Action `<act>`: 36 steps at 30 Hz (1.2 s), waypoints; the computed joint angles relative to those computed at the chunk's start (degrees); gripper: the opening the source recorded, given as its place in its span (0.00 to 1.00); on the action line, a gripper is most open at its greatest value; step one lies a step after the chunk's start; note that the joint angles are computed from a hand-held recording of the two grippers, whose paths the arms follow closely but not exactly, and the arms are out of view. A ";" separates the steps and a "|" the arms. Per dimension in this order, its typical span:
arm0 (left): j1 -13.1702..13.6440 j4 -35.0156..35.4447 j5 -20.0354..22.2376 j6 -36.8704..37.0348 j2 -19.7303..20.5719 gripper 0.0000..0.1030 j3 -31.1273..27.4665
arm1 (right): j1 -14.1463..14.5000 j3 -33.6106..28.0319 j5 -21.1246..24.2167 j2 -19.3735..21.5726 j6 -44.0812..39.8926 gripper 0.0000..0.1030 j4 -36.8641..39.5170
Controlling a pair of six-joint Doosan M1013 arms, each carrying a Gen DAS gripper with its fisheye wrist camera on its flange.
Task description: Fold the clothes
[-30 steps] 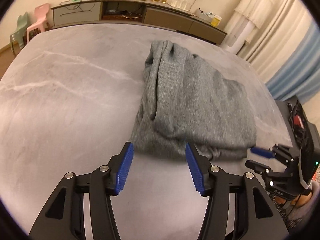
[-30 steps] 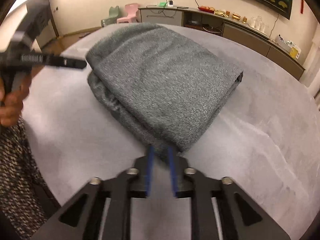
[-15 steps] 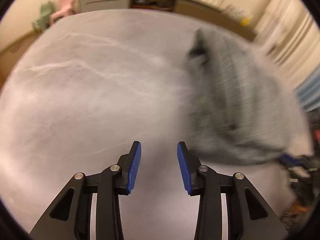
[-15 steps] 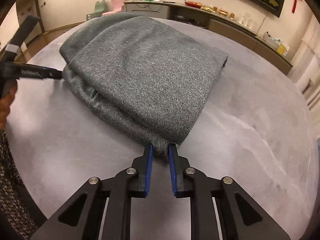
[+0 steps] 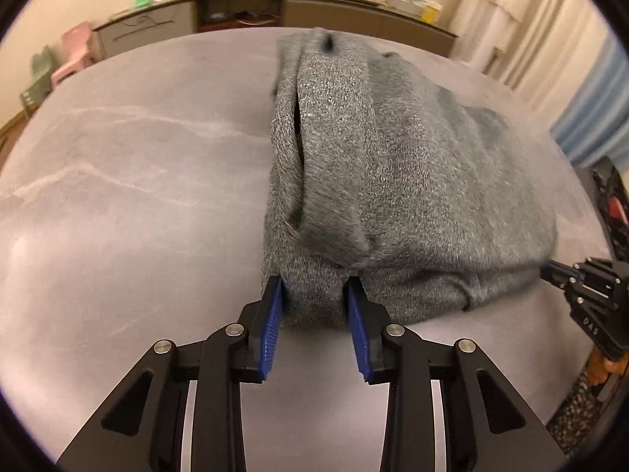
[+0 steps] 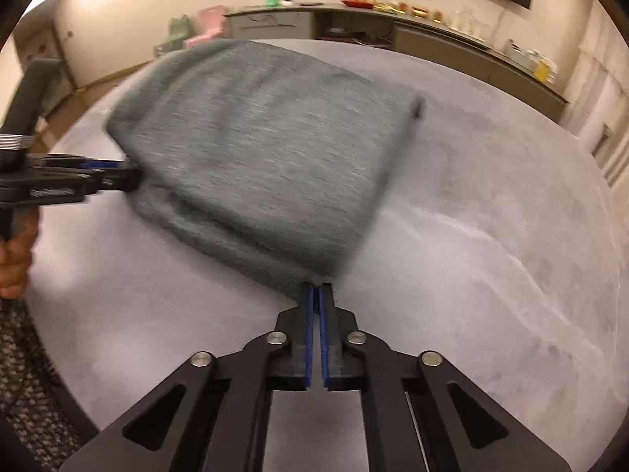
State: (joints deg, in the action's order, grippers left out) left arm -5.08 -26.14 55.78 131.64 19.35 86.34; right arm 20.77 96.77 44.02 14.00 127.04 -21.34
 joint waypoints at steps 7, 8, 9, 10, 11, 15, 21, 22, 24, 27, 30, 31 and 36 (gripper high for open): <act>-0.28 -2.42 2.64 2.49 0.67 0.35 1.00 | -0.30 2.28 -6.01 -4.22 -0.26 0.03 5.19; -0.69 -2.08 2.00 2.77 0.54 0.35 1.46 | 0.18 2.04 -6.99 -4.72 -0.91 0.03 5.25; -1.12 -1.73 1.33 3.02 0.43 0.35 1.92 | 0.55 1.55 -7.90 -4.99 -2.33 0.06 6.01; -1.54 -1.37 0.65 3.25 0.32 0.35 2.37 | 0.36 1.10 -8.93 -4.69 -4.13 0.08 6.99; -1.71 -1.51 0.98 3.18 0.54 0.35 2.27 | -0.47 -0.35 -10.02 -3.22 -6.80 0.08 7.97; 0.85 -8.49 5.93 6.05 1.40 0.35 0.09 | -2.54 -4.13 -8.80 1.98 -14.40 0.16 13.25; 6.03 -20.73 10.66 -1.46 5.77 0.57 -9.17 | -3.78 -1.38 -3.66 -0.14 -21.44 0.17 20.77; 4.94 -18.38 10.41 -3.79 7.18 0.57 -11.23 | -4.29 -1.84 -2.52 -0.22 -23.92 0.19 23.18; 2.76 -13.44 10.41 -8.51 10.26 0.57 -15.71 | -5.89 -2.02 -4.01 -1.30 -27.15 0.25 27.85; 0.04 -9.47 13.33 -13.91 14.46 0.58 -21.65 | -9.00 -2.32 -9.38 -2.41 -24.26 0.65 29.91; -2.55 -7.41 15.07 -19.69 18.18 0.58 -26.61 | -12.87 -5.28 -8.42 0.18 -19.39 0.71 31.17; -3.07 -7.68 15.57 -20.95 19.00 0.58 -27.72 | -14.23 -6.54 -7.69 1.80 -20.01 0.71 34.49; -3.32 -10.08 16.95 -21.76 21.56 0.24 -30.10 | -18.33 -8.98 -4.54 7.14 -26.53 0.34 49.73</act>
State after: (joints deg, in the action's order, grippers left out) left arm -8.41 -36.22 72.73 109.89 40.91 56.25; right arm 2.44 87.79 39.48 21.14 100.51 28.39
